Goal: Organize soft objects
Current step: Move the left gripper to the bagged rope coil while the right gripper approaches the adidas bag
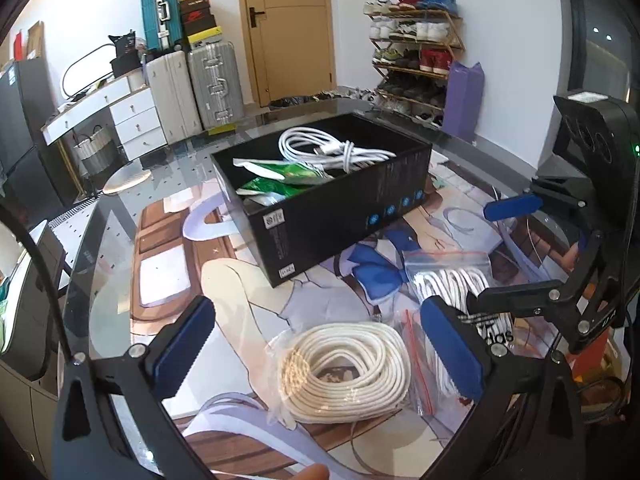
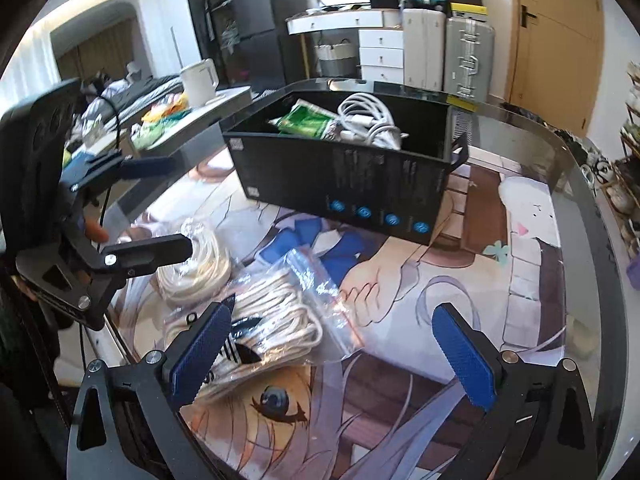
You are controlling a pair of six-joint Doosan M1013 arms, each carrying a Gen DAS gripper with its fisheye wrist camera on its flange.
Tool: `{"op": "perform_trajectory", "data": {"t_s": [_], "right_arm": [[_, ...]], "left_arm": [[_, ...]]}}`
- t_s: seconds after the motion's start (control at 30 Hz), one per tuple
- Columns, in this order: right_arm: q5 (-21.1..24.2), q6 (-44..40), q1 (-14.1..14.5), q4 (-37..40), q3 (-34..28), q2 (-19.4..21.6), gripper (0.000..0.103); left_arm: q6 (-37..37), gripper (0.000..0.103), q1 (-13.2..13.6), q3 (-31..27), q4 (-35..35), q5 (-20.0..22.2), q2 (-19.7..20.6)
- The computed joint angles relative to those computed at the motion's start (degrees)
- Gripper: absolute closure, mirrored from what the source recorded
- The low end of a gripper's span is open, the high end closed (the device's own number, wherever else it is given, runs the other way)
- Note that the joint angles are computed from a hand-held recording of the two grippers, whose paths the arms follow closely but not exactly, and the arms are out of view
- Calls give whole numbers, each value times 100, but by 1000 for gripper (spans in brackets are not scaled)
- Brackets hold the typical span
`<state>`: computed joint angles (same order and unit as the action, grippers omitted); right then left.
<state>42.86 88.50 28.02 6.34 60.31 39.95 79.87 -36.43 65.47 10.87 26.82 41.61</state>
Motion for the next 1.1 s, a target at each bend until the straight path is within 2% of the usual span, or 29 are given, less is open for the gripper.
{"op": "perform_trajectory", "data": {"t_s": [0.1,0.27,0.47,0.6,0.87,0.93,1.1], "right_arm": [[85,-145,-4,136,-17,26,1],[259,-285,3,221,-63,95,1],[390,-39,-48,215,-124,156,1],[306,296,-55,-103,-86,134,1],[70,1901,-71,-1347,-15,99,1],[77,2010,-87,-1392,-26,94,1],[30,1597,-131,-1001,-12,52,1]], "left_arm": [[-20,0,-12,6,158,71,2],[86,0,20,-35,-30,195,20],[146,0,26,-82,-89,285,57],[213,0,24,-110,-142,339,79],[341,0,15,-165,-237,468,119],[504,0,15,-191,-359,546,131],[944,0,18,-228,-673,734,144]]}}
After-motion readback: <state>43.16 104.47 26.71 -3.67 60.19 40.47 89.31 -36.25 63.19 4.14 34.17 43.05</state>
